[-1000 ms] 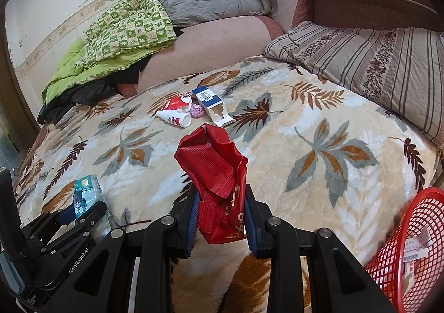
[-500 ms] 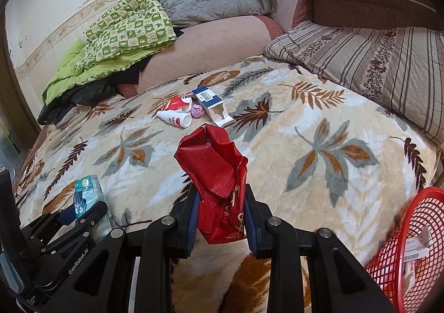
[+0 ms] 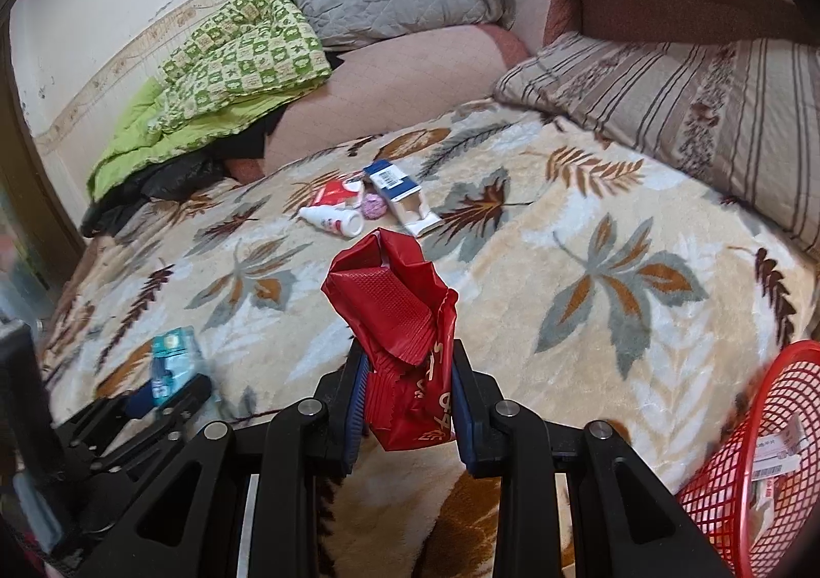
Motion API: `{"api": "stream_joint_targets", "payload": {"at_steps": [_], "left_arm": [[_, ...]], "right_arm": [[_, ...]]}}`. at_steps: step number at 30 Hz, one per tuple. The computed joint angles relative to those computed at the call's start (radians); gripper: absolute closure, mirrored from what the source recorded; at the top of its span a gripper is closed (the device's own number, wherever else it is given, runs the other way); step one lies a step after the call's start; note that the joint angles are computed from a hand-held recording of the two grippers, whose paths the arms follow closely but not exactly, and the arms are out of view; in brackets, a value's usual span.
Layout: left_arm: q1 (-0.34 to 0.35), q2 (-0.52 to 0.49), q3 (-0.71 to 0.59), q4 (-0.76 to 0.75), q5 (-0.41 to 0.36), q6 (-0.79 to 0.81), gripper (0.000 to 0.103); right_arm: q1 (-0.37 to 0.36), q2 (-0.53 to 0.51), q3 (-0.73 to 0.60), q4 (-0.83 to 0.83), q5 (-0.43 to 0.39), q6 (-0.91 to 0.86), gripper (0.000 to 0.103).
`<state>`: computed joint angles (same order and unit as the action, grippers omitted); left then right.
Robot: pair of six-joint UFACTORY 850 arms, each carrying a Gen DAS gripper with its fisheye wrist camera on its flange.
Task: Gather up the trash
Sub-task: 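Hold the teal packet and red wrapper above the bed with both tools, then carry the teal packet and red wrapper over the red basket and release both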
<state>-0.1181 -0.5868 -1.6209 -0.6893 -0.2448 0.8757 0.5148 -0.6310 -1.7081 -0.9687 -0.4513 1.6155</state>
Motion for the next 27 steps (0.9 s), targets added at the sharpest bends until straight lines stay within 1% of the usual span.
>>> {"api": "stream_joint_targets", "payload": {"at_steps": [3,5,8,12,14,16,21,25,27], "left_arm": [[-0.005,0.014,0.012,-0.074,-0.002,0.085,0.071],[-0.004,0.027,0.018,-0.160,-0.026,0.176,0.071],[-0.002,0.040,0.022,-0.226,-0.057,0.255,0.071],[-0.008,0.050,0.007,-0.220,-0.138,0.266,0.071],[-0.015,0.055,-0.006,-0.227,-0.194,0.287,0.071],[-0.026,0.068,-0.004,-0.247,-0.225,0.319,0.071],[-0.068,0.083,-0.034,-0.279,-0.387,0.370,0.071],[-0.125,0.070,-0.087,-0.259,-0.535,0.345,0.071],[-0.154,0.061,-0.108,-0.246,-0.594,0.326,0.070]], "right_arm": [[0.005,0.024,0.010,-0.043,-0.040,0.007,0.072],[0.011,0.043,0.019,-0.093,-0.082,0.027,0.072],[0.004,0.080,0.057,-0.119,-0.080,0.062,0.072],[-0.004,0.136,0.131,-0.129,-0.072,0.113,0.072],[-0.005,0.164,0.170,-0.137,-0.066,0.137,0.072],[-0.005,0.202,0.224,-0.143,-0.059,0.163,0.072],[-0.011,0.327,0.393,-0.180,-0.071,0.278,0.072],[-0.026,0.442,0.538,-0.194,-0.101,0.383,0.072],[-0.035,0.506,0.611,-0.202,-0.120,0.437,0.072]]}}
